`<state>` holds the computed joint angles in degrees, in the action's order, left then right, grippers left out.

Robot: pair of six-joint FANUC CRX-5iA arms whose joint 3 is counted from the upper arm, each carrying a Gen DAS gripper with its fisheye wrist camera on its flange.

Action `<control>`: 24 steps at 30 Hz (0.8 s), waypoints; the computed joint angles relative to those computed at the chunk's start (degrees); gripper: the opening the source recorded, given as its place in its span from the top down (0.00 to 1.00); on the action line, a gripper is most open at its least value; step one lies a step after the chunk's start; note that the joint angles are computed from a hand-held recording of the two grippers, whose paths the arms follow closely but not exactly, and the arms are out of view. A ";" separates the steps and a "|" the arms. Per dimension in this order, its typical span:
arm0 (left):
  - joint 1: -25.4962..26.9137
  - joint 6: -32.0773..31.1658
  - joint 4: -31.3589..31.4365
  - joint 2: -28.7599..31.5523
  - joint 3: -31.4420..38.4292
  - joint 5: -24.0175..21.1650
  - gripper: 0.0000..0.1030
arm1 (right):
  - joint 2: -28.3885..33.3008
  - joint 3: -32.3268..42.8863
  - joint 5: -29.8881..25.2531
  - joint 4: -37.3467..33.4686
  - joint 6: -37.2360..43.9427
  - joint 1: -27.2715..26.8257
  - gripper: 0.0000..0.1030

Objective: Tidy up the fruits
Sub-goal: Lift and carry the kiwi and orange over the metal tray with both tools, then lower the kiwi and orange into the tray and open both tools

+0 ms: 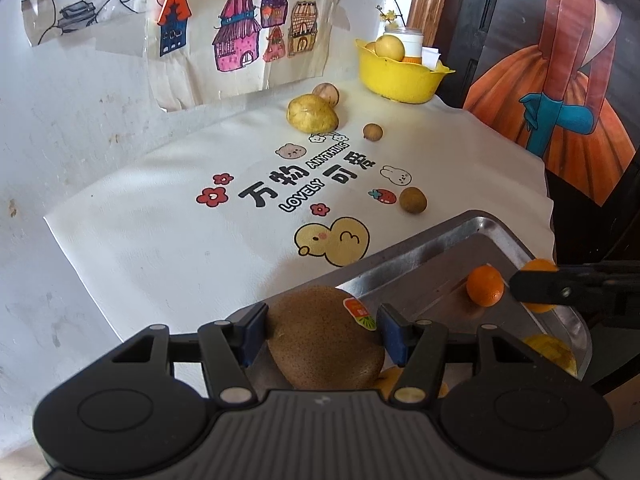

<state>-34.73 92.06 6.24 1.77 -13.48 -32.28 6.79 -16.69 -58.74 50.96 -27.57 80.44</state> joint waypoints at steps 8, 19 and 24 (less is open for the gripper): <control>-0.15 -0.44 0.45 0.21 -0.06 0.35 0.38 | 2.64 2.18 2.80 -3.54 4.60 -1.43 0.65; -0.41 0.57 -0.60 0.35 0.33 -0.13 0.38 | 6.68 7.58 -1.30 -8.74 14.83 -1.77 0.65; -0.38 0.49 -0.60 0.43 0.38 -0.24 0.38 | 7.13 7.81 -1.18 -9.65 14.89 -1.77 0.64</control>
<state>-35.10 92.55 5.64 2.21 -13.10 -32.52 13.92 -8.88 -59.92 41.31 -12.68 78.66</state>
